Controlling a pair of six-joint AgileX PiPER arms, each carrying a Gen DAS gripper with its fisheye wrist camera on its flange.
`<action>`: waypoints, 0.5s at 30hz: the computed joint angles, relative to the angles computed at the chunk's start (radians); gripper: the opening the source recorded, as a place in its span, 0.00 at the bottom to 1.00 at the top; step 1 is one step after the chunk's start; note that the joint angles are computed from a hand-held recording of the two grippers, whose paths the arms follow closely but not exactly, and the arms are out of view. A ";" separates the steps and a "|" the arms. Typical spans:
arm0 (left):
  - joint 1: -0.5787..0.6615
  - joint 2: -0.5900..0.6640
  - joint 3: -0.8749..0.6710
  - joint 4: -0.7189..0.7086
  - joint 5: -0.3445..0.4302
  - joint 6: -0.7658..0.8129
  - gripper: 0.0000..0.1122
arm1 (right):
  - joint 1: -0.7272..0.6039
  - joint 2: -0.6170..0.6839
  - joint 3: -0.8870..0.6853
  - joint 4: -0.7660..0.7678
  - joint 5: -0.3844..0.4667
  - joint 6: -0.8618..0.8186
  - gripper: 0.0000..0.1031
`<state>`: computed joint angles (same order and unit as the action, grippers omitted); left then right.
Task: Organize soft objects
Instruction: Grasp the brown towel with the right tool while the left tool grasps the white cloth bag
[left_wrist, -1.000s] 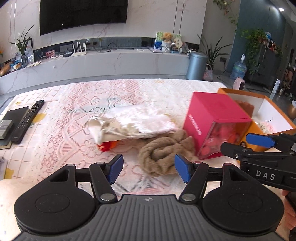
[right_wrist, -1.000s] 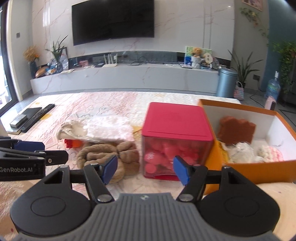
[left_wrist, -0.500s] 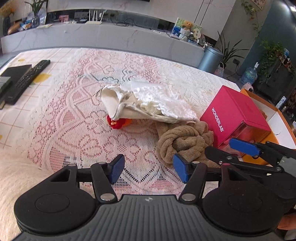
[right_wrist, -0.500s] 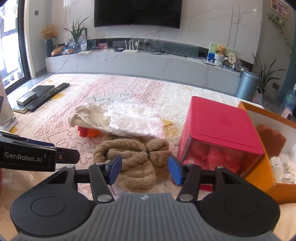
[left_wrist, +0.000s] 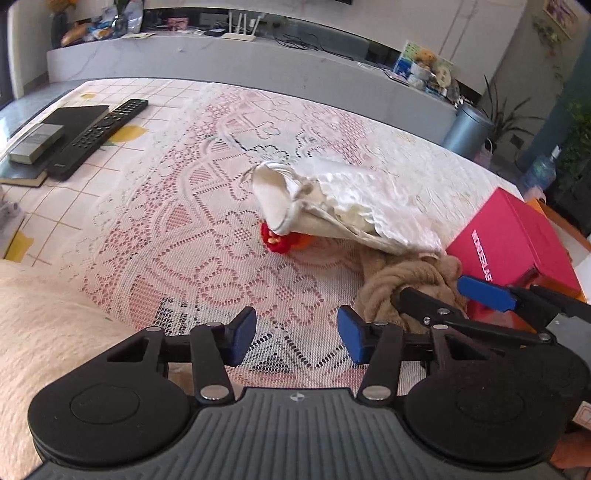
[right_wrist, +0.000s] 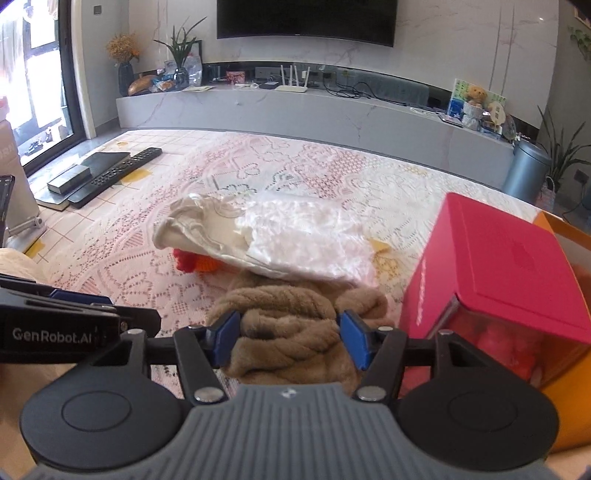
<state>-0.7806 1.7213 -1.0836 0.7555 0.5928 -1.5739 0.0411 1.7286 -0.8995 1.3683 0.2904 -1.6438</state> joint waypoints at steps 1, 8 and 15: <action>-0.002 0.000 -0.001 0.008 0.007 -0.012 0.51 | 0.008 0.014 -0.016 -0.051 0.000 0.052 0.59; -0.006 0.017 -0.020 -0.003 0.018 0.017 0.52 | 0.049 0.057 -0.019 -0.046 -0.035 -0.012 0.81; -0.004 0.018 -0.017 -0.009 0.011 0.024 0.52 | 0.078 0.061 0.000 0.127 -0.100 -0.233 0.65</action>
